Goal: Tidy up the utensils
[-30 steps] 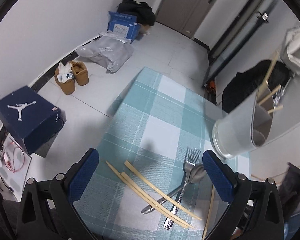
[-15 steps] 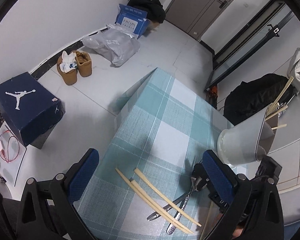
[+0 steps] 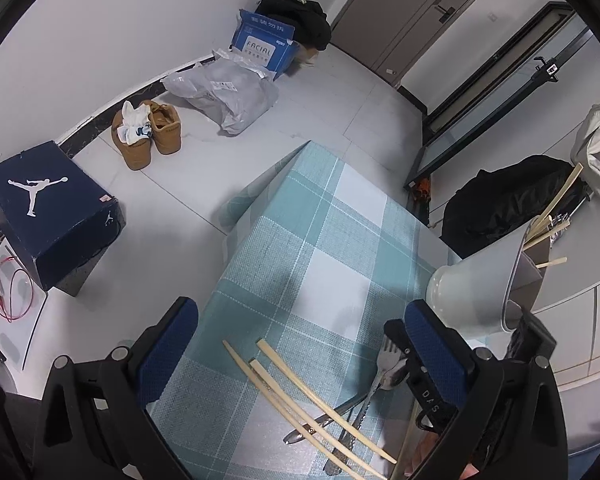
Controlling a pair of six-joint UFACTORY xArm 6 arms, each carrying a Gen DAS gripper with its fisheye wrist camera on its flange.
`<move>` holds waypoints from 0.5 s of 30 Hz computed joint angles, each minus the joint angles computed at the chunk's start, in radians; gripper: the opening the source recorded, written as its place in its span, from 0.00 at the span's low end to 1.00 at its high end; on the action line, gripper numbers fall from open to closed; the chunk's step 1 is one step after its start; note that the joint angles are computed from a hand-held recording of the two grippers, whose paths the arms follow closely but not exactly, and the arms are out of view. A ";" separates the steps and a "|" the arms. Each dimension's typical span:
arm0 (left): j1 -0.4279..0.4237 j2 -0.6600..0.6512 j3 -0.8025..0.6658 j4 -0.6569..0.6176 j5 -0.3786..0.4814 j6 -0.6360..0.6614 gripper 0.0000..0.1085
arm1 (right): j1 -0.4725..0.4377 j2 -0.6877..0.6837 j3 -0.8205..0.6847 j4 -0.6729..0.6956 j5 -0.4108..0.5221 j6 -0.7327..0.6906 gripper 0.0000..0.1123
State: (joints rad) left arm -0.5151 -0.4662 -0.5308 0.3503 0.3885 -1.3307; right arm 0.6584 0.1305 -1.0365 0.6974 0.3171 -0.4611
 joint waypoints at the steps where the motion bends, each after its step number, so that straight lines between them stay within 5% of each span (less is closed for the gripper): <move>1: 0.000 0.000 0.000 -0.004 0.000 0.002 0.93 | 0.003 0.001 -0.003 -0.007 -0.008 0.005 0.02; 6: 0.001 -0.008 0.002 0.021 0.003 -0.029 0.93 | 0.014 -0.011 0.000 -0.141 -0.077 0.106 0.01; 15: -0.005 -0.013 0.006 0.030 0.001 -0.038 0.93 | -0.007 -0.049 0.026 -0.661 -0.184 0.506 0.01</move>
State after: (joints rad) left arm -0.5201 -0.4795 -0.5247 0.3800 0.3899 -1.3686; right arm 0.6519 0.0815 -1.0106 0.0359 0.1336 0.0449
